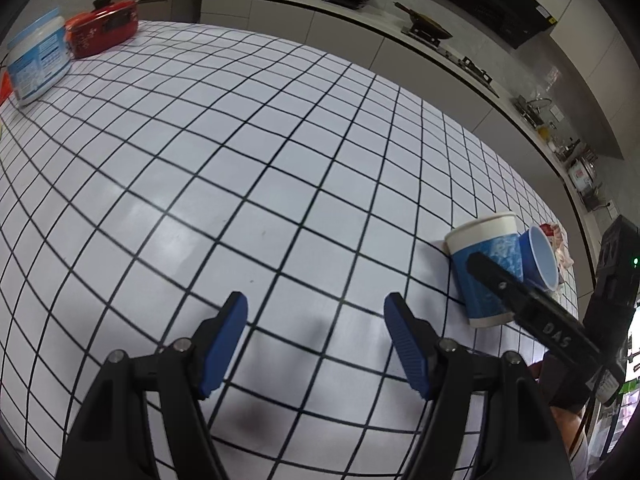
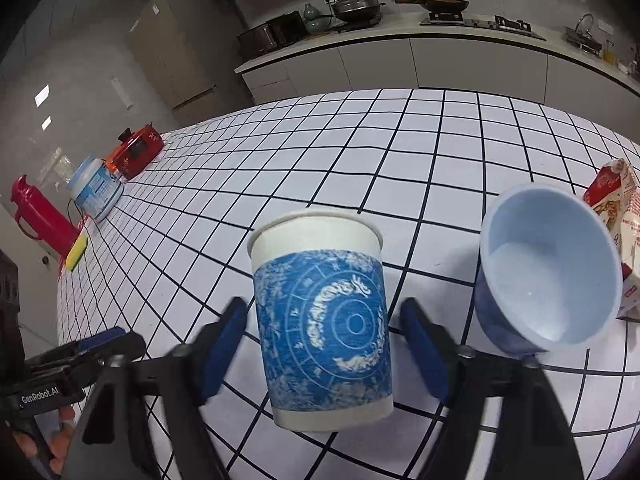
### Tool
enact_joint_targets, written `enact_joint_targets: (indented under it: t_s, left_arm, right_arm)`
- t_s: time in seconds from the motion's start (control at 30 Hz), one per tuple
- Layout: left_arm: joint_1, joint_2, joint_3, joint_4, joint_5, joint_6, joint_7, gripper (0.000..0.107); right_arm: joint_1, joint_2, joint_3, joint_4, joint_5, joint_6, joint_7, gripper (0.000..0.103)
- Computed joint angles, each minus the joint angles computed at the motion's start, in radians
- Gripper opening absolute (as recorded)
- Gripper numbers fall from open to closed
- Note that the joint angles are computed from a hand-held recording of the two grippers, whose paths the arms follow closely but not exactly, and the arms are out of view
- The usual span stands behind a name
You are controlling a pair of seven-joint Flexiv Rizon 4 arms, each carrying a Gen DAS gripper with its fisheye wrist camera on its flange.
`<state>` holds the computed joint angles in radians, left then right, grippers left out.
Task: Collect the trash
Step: 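Grasp the paper cup with right tool while left tool grasps the light-blue bowl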
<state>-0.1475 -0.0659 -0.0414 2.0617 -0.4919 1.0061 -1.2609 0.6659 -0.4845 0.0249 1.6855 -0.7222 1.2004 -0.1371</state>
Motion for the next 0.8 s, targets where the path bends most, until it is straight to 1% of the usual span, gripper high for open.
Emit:
enact_joint_targets:
  t_s: [0.13, 0.23, 0.33, 0.4, 0.5, 0.53, 0.63, 0.73, 0.8]
  left_arm:
    - [-0.012, -0.01, -0.014, -0.012, -0.001, 0.003, 0.014, 0.072]
    - [-0.029, -0.021, -0.031, -0.022, -0.011, -0.003, 0.031, 0.072]
    - [-0.054, -0.031, -0.053, -0.032, -0.029, -0.013, 0.06, 0.072]
    - [-0.073, -0.038, -0.069, -0.041, -0.048, -0.022, 0.076, 0.072]
    - [-0.11, -0.051, -0.093, -0.051, -0.065, -0.007, 0.101, 0.072]
    - [-0.123, -0.055, -0.1, -0.053, -0.057, 0.005, 0.104, 0.072]
    - [-0.164, -0.078, -0.118, -0.062, -0.016, 0.063, 0.113, 0.072]
    - [-0.194, -0.115, -0.129, -0.086, 0.048, 0.115, 0.099, 0.072]
    - [-0.209, -0.143, -0.135, -0.104, 0.084, 0.154, 0.085, 0.072]
  right_arm:
    - [0.01, 0.028, -0.019, 0.049, -0.039, 0.052, 0.041, 0.062]
    - [0.033, 0.098, -0.065, 0.138, -0.152, 0.084, 0.166, 0.062]
    - [0.035, 0.206, -0.08, 0.253, -0.299, 0.066, 0.327, 0.062]
    - [0.02, 0.279, -0.065, 0.328, -0.362, 0.033, 0.42, 0.062]
    - [-0.019, 0.374, -0.026, 0.422, -0.413, -0.021, 0.519, 0.062]
    - [-0.033, 0.406, -0.01, 0.453, -0.416, -0.046, 0.542, 0.062]
    - [-0.087, 0.477, 0.032, 0.529, -0.423, -0.072, 0.602, 0.062]
    - [-0.139, 0.513, 0.067, 0.569, -0.433, -0.074, 0.638, 0.062]
    - [-0.178, 0.53, 0.083, 0.593, -0.443, -0.047, 0.65, 0.062]
